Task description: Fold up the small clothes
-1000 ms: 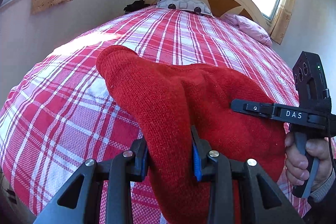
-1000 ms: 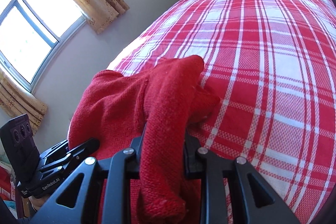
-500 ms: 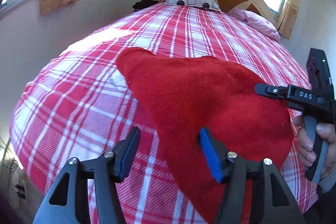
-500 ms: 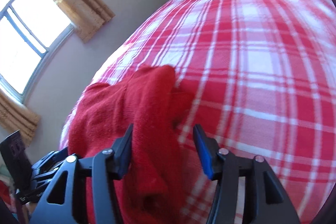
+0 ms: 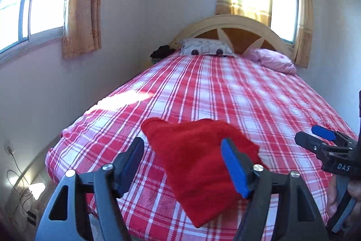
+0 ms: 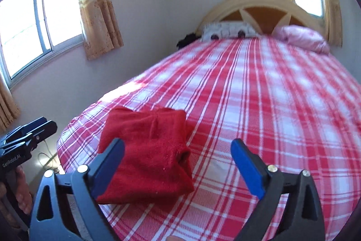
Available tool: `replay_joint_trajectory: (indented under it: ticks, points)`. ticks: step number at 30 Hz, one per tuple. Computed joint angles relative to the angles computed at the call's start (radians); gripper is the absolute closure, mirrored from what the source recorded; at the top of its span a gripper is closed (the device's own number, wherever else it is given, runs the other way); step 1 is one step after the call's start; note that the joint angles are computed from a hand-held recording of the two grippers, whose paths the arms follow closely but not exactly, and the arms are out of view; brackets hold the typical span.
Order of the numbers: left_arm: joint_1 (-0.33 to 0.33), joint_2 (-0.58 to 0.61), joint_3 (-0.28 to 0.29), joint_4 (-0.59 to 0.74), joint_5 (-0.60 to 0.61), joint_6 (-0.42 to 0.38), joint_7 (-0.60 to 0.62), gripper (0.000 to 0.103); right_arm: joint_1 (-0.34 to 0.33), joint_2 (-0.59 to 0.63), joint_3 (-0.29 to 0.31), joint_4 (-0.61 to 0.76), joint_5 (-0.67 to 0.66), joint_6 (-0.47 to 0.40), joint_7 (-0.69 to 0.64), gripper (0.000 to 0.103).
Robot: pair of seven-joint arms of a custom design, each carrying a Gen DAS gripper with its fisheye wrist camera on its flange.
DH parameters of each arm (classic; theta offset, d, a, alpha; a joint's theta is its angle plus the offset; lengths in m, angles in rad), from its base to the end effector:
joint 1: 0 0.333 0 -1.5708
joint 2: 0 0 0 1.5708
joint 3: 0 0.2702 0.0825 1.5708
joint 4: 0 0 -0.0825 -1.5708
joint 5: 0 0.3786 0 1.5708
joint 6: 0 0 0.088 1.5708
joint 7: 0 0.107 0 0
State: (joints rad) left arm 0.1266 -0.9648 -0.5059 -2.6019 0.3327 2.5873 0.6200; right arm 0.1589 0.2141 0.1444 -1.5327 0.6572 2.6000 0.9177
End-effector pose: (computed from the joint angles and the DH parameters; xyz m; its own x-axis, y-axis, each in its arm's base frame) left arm 0.3384 -0.1740 0.5733 0.3220 -0.9447 0.0625 -0.4426 -0.2085 -0.8721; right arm 0.6388 0.1765 0.5872 0.5613 -0.8130 -0.1549 -0.5238 -0.2040 -0.8271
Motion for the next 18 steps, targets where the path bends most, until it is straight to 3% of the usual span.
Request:
replay_joint_trajectory:
  ticks: [8,18]
  points:
    - [-0.019,-0.051,-0.013,0.014,0.007,-0.021,-0.002,0.03,0.048,-0.164,-0.022,-0.151,0.069,0.118,-0.144,0.0]
    - [-0.001,-0.114,-0.013,-0.007,-0.004,-0.025,-0.022,0.03,0.107,-0.226,-0.068,-0.213,0.141,0.148,-0.225,0.0]
